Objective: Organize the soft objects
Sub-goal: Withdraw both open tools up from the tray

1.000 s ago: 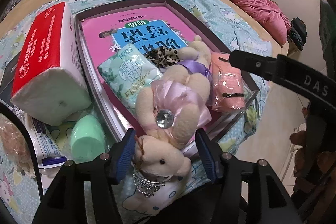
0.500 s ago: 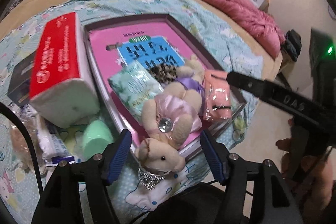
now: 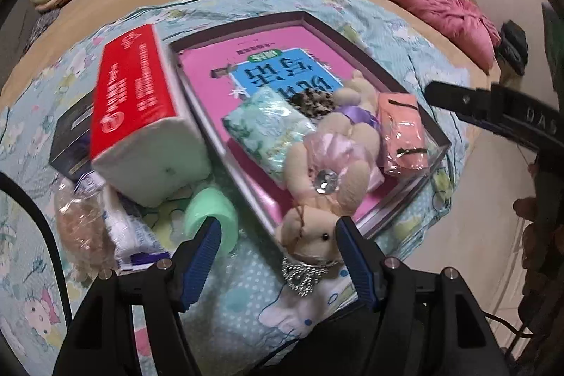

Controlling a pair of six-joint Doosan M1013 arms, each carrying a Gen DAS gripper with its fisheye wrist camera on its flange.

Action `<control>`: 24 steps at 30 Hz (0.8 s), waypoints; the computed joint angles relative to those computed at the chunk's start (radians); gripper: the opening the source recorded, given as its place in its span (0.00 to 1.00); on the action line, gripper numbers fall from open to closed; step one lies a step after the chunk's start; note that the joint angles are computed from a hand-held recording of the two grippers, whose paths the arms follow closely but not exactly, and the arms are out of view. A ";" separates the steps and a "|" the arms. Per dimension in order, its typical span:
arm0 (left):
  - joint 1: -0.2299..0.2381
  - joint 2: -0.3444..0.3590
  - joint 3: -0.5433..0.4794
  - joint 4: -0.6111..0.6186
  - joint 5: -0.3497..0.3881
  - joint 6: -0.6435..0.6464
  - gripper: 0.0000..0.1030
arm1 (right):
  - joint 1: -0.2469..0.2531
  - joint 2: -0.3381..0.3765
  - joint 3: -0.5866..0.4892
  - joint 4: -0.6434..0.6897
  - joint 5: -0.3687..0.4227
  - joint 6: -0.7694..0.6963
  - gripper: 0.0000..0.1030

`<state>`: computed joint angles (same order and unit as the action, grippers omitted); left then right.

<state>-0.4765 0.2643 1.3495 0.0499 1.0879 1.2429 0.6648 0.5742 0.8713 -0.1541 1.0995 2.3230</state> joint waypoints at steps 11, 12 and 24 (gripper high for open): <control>-0.023 0.050 -0.036 0.068 0.014 -0.007 0.65 | -0.006 -0.003 0.010 0.010 -0.006 -0.003 0.72; -0.023 0.055 -0.041 0.077 0.017 -0.010 0.65 | -0.006 -0.003 0.011 0.012 -0.006 -0.004 0.72; -0.013 0.041 -0.047 0.059 -0.006 -0.030 0.65 | -0.003 0.000 0.004 0.009 0.005 -0.019 0.74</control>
